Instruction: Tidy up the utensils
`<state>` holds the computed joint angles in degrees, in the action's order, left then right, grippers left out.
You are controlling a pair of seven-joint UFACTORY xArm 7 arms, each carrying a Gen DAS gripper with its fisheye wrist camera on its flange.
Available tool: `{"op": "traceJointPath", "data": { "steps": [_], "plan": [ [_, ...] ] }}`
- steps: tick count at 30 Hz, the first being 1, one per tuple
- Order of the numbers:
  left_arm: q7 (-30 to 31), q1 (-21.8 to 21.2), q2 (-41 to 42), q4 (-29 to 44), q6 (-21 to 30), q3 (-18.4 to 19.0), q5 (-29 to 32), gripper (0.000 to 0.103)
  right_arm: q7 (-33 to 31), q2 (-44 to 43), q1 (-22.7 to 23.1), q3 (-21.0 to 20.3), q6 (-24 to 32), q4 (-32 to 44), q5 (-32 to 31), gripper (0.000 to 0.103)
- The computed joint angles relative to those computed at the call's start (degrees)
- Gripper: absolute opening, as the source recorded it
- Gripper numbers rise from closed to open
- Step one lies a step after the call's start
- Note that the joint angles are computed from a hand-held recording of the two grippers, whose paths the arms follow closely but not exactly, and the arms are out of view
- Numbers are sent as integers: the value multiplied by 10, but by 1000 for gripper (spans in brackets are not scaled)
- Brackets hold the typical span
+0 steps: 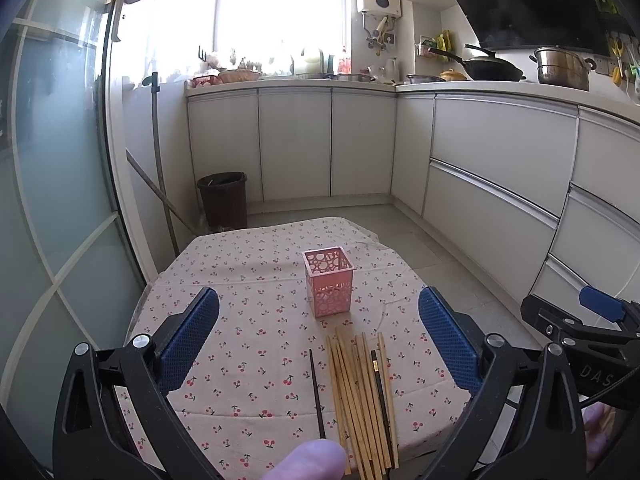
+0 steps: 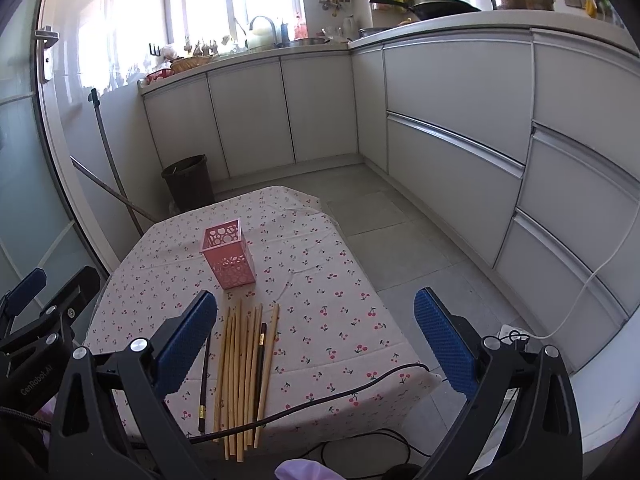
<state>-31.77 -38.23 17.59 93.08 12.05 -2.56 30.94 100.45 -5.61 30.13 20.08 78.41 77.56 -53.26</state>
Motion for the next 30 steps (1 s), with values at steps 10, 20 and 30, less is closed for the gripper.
{"op": "traceJointPath", "data": {
  "steps": [10, 20, 30],
  "plan": [
    [7, 2, 2, 2, 3, -3, -6, 96, 4, 0, 0, -1, -3, -3, 4, 96],
    [12, 1, 6, 5, 10, -3, -15, 96, 4, 0, -1, -2, -6, -4, 7, 96],
    [15, 1, 6, 7, 15, -5, -16, 96, 4, 1, -1, -3, -9, -3, 10, 96]
  ]
}}
